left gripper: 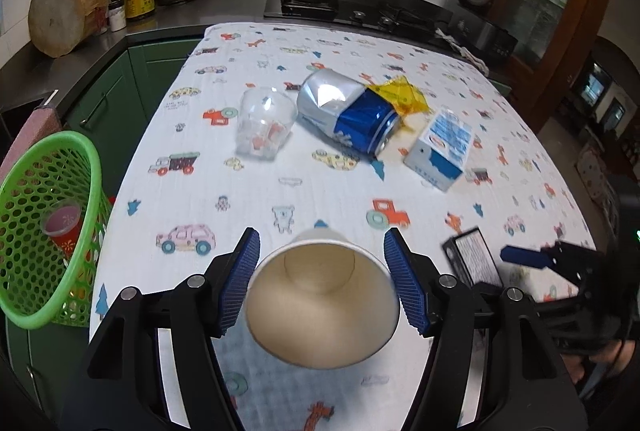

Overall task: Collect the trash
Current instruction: 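Lift the white paper cup toward the basket while the right tool carries the black box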

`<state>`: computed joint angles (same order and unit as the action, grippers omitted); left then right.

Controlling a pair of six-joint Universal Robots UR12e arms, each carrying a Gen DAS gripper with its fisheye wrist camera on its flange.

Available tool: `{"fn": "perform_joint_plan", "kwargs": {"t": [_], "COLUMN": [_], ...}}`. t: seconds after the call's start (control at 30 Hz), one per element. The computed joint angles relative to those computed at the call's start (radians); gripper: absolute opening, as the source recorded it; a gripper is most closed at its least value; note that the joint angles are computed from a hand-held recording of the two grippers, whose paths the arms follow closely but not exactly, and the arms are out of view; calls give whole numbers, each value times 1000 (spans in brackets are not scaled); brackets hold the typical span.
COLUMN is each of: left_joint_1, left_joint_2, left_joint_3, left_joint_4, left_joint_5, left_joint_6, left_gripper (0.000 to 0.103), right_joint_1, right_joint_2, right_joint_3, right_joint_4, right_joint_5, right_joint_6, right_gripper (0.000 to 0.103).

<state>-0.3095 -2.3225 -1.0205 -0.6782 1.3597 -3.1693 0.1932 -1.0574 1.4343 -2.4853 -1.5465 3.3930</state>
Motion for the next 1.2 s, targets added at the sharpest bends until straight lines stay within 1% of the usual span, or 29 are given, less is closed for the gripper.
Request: {"fn": "perform_joint_plan", "kwargs": {"t": [0.1,0.17,0.27,0.33,0.4,0.53,0.6,0.63,0.67,0.77,0.93,1.03,1.2], "left_joint_1": [2,0,-5,-7,-5,-3,-4,-6,-8,-8,7,22,61], "left_joint_2": [14,23,28,25,19,10,5,4,4,11,39,58,78], "left_joint_3": [-25,-41,-53,-52,-44,-39,-34,-33,-32,-44,-82,-107,-128], "left_joint_4": [-5,-9,-37,-72,-106,-131,-127,-126,-124,-100,-37,6,56], "left_joint_5": [-6,3,30,45,43,39,35,39,43,48,50,62,103], "left_joint_6": [24,46,87,102,106,92,94,105,111,120,94,69,2], "left_gripper": [67,69,70,70,70,70,70,68,64,63,62,62,62], "right_joint_1": [2,4,6,6,6,4,3,4,5,5,11,17,37], "right_joint_2": [10,14,20,23,25,24,25,25,24,22,29,47,104], "right_joint_3": [-9,-14,-21,-26,-28,-27,-29,-29,-27,-28,-53,-92,-199], "right_joint_4": [26,37,48,57,60,57,56,53,46,29,3,4,38], "right_joint_5": [1,0,-4,-4,-5,-2,0,-1,-4,7,37,77,129], "right_joint_6": [-4,-8,-14,-16,-14,-11,-11,-11,-9,-9,-33,-49,-83], "right_gripper": [66,66,64,59,56,48,47,47,46,46,46,46,46]}}
